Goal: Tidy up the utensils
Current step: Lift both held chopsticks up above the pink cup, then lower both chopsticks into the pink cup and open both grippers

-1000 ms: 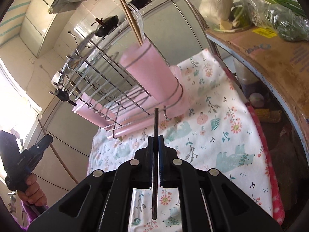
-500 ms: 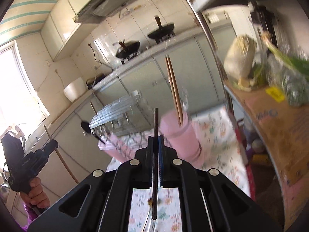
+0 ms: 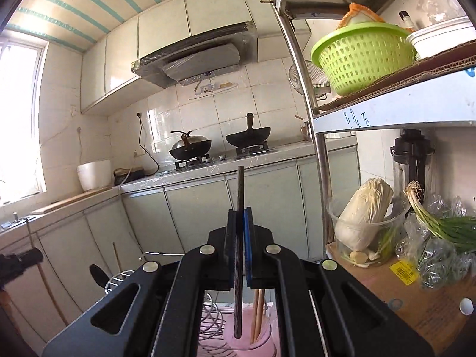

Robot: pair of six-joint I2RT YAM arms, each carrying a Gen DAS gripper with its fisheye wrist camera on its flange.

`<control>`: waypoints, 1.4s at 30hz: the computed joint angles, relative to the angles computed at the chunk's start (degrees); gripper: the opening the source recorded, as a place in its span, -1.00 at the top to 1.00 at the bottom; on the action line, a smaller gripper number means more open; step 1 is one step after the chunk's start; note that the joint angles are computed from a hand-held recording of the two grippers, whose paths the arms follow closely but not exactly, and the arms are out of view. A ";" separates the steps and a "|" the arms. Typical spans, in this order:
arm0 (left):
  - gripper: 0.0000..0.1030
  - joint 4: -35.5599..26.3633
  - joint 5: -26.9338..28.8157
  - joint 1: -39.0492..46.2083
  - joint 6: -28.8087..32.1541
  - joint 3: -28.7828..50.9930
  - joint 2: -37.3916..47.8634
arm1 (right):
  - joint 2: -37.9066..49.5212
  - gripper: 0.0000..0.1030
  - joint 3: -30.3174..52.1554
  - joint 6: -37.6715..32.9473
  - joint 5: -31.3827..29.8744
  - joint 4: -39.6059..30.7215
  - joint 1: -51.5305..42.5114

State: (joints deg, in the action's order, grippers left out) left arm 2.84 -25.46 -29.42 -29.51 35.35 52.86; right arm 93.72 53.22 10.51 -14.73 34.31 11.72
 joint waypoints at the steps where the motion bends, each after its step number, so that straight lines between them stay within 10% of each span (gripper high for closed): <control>1: 0.90 0.54 -0.51 0.12 0.53 0.36 0.36 | 0.88 0.90 -0.12 -0.32 0.52 0.60 0.27; 11: 0.90 7.77 -8.13 -0.92 7.67 5.18 5.53 | 5.15 0.90 -3.03 -2.18 -0.20 0.69 0.97; 20: 0.90 29.34 -18.19 -0.72 18.92 1.96 14.22 | 6.29 0.90 -5.57 -1.73 -0.36 0.90 1.32; 42: 0.90 27.26 -1.00 9.20 0.24 -2.46 30.70 | 9.00 0.90 -3.46 -0.44 -1.78 -4.83 0.86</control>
